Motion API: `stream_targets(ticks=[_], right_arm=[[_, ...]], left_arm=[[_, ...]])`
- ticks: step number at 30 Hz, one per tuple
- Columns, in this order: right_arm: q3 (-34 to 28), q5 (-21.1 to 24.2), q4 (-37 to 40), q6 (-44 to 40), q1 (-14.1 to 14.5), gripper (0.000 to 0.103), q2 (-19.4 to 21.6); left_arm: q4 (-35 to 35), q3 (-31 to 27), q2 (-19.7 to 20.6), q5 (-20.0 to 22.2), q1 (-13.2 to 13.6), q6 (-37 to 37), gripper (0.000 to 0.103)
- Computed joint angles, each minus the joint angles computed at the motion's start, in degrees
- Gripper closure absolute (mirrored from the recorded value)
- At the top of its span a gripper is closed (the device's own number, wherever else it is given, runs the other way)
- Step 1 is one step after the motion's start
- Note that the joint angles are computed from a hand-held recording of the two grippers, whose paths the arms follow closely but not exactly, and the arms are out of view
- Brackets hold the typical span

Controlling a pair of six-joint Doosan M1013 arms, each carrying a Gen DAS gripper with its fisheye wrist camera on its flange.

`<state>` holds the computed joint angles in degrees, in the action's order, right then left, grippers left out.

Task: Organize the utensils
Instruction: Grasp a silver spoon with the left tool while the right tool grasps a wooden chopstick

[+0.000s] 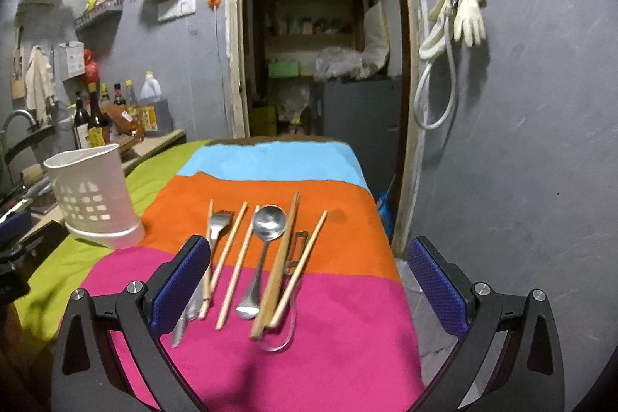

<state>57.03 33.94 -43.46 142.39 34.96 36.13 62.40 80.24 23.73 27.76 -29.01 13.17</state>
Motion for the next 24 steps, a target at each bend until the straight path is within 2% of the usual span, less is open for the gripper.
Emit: stream_targets(ticks=[3,7,10,13,15,17,19,21,24], right_arm=[[-4.43,3.9,9.3,-8.59,-1.48,0.0,1.86],[-7.69,4.94,20.07,-16.56,-3.52,0.001,3.48],[-11.04,7.6,28.29,-22.15,-4.85,0.014,5.36],[-15.11,12.07,35.03,-26.37,-6.02,0.031,7.71],[-17.01,13.96,39.17,-28.19,-6.72,0.04,8.87],[-19.11,16.04,42.8,-29.49,-7.36,0.054,10.16],[-21.16,17.89,45.1,-30.31,-7.79,0.059,11.4],[-22.94,19.54,47.1,-30.82,-8.18,0.064,12.49],[-25.91,22.23,48.45,-31.26,-8.48,0.073,14.27]], left_arm=[[-14.56,-3.25,1.7,-2.34,1.16,14.47,0.003],[-31.22,-7.81,4.24,-0.89,2.14,32.37,0.004],[-39.11,-10.57,5.86,0.24,2.83,40.37,0.005],[-45.87,-13.29,7.41,1.94,3.62,46.87,0.016],[-51.07,-15.44,8.65,4.13,4.28,51.53,0.029],[-56.6,-17.32,9.75,6.21,5.03,56.17,0.039],[-61.0,-19.3,10.96,8.49,5.69,59.39,0.048],[-65.61,-21.47,12.33,11.28,6.38,62.61,0.062],[-70.14,-23.6,13.71,14.33,7.09,65.79,0.071]])
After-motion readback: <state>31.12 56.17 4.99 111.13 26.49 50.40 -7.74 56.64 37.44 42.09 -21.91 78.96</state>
